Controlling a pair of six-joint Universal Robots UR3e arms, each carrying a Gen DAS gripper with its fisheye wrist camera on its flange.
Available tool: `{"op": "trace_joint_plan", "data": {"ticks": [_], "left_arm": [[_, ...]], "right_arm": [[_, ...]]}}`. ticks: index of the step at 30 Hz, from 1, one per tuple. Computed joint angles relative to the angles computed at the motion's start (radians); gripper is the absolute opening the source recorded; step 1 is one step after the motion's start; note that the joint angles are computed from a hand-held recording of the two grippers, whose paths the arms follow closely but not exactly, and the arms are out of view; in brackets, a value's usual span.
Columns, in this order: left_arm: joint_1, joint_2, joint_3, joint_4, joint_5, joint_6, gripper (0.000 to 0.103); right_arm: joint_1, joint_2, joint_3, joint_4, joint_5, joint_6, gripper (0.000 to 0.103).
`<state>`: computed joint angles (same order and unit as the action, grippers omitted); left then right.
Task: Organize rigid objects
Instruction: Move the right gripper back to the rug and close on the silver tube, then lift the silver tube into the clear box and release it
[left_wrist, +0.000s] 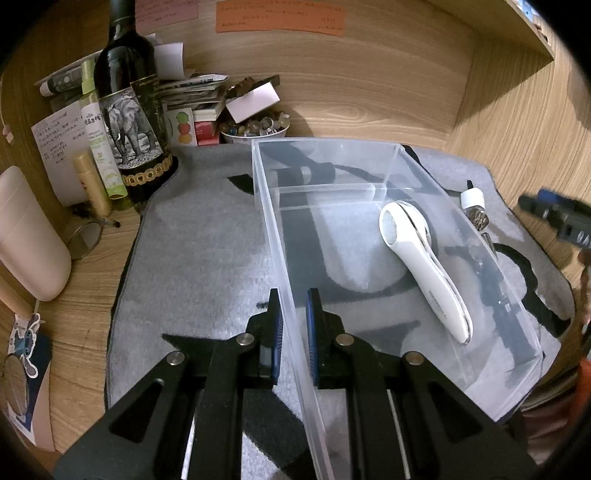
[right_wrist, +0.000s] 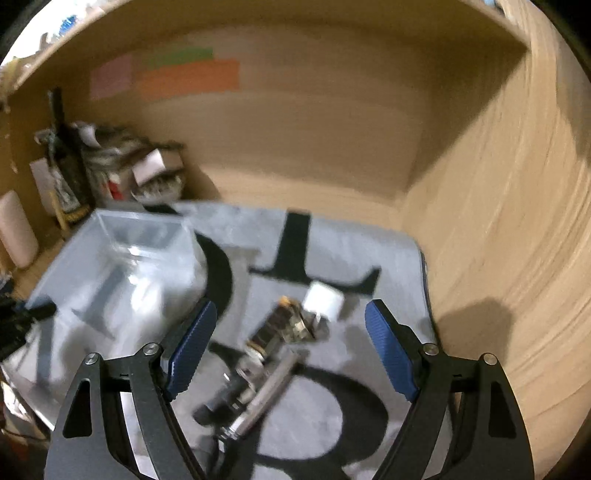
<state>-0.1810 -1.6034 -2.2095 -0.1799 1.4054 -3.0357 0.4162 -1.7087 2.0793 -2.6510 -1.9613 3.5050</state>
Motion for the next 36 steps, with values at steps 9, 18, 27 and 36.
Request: {"op": "trace_joint_plan", "data": {"ticks": [9, 18, 27, 36], "left_arm": [[0.0, -0.001, -0.002, 0.001, 0.002, 0.001, 0.012], [-0.006, -0.009, 0.002, -0.001, 0.014, -0.001, 0.012], [-0.009, -0.011, 0.003, -0.001, 0.016, -0.003, 0.012], [-0.011, -0.013, 0.003, -0.001, 0.019, -0.003, 0.012]], "right_arm": [[-0.09, 0.023, 0.169, -0.014, 0.132, 0.018, 0.08], [-0.107, 0.036, 0.215, -0.074, 0.19, -0.009, 0.042], [-0.074, 0.017, 0.22, -0.06, 0.156, -0.019, 0.014], [-0.042, -0.068, 0.199, -0.03, 0.12, -0.006, 0.014]]}}
